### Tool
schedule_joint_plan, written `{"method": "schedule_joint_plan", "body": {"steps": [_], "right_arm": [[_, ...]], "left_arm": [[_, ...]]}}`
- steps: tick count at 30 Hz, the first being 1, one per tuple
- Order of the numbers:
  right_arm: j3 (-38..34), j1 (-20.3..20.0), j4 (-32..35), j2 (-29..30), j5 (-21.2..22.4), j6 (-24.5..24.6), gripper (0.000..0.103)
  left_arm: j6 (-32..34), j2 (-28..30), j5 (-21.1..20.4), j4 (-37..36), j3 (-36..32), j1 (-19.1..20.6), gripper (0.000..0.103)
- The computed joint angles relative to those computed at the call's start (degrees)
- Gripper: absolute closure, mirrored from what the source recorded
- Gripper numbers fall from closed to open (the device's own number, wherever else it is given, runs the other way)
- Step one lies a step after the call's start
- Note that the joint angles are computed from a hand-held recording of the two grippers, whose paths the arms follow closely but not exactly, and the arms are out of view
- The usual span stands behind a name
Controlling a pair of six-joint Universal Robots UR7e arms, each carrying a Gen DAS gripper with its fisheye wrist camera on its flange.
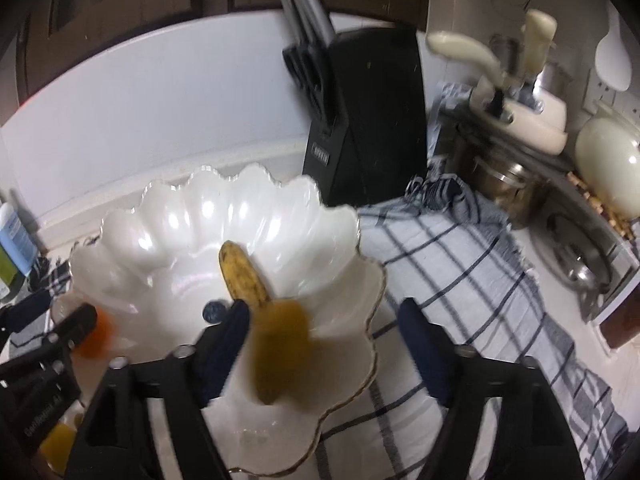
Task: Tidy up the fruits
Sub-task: 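Open both grippers to drop the mango and orange into the bowl, then withdraw both tools from the bowl toward the remaining fruits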
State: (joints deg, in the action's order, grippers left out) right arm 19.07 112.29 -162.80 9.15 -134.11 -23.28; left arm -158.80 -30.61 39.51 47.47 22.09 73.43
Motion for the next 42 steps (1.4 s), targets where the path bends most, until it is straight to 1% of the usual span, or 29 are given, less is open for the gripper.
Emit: {"method": "schedule_joint_plan", "body": {"steps": [2, 4, 6, 8, 9, 11, 17, 25, 31, 42], "right_arm": [[-0.1, 0.3, -1.0, 0.0, -0.1, -0.8, 0.022], [0.6, 0.5, -1.6, -0.5, 0.0, -0.7, 0.016], [1.5, 0.6, -2.8, -1.0, -0.3, -0.7, 0.012], [1.8, 0.8, -3.3, -1.1, -0.9, -0.8, 0.01], [1.9, 0.9, -3.3, -1.2, -1.1, -0.8, 0.006], [3.4, 1.1, -4.5, -1.9, -1.4, -0.7, 0.005], [10.2, 1.9, -9.3, -5.2, -1.2, -1.0, 0.005], [16.4, 3.0, -13.7, -8.4, -0.8, -1.5, 0.005], [20.5, 3.7, -16.2, -10.4, -0.6, -1.5, 0.005], [28.7, 4.3, -20.1, -14.2, -0.1, -0.1, 0.005]], "left_arm": [[0.5, -1.3, -0.2, -1.7, 2.0, -0.3, 0.024], [1.1, -2.6, -0.8, -3.6, 3.9, -0.7, 0.011], [2.9, -4.6, -1.9, -7.4, 7.5, -1.1, 0.005], [4.1, -6.2, -3.1, -10.4, 10.2, -1.4, 0.001], [4.1, -6.7, -3.2, -10.9, 10.9, -1.5, 0.0], [3.8, -7.2, -3.5, -10.9, 11.4, -1.6, 0.0], [3.8, -10.1, -4.2, -13.1, 15.9, -2.3, 0.0], [3.1, -13.7, -4.9, -14.8, 21.1, -3.5, 0.0], [2.7, -15.6, -5.2, -15.6, 24.0, -4.0, 0.0], [1.7, -19.9, -6.1, -18.1, 31.5, -5.2, 0.0]]}}
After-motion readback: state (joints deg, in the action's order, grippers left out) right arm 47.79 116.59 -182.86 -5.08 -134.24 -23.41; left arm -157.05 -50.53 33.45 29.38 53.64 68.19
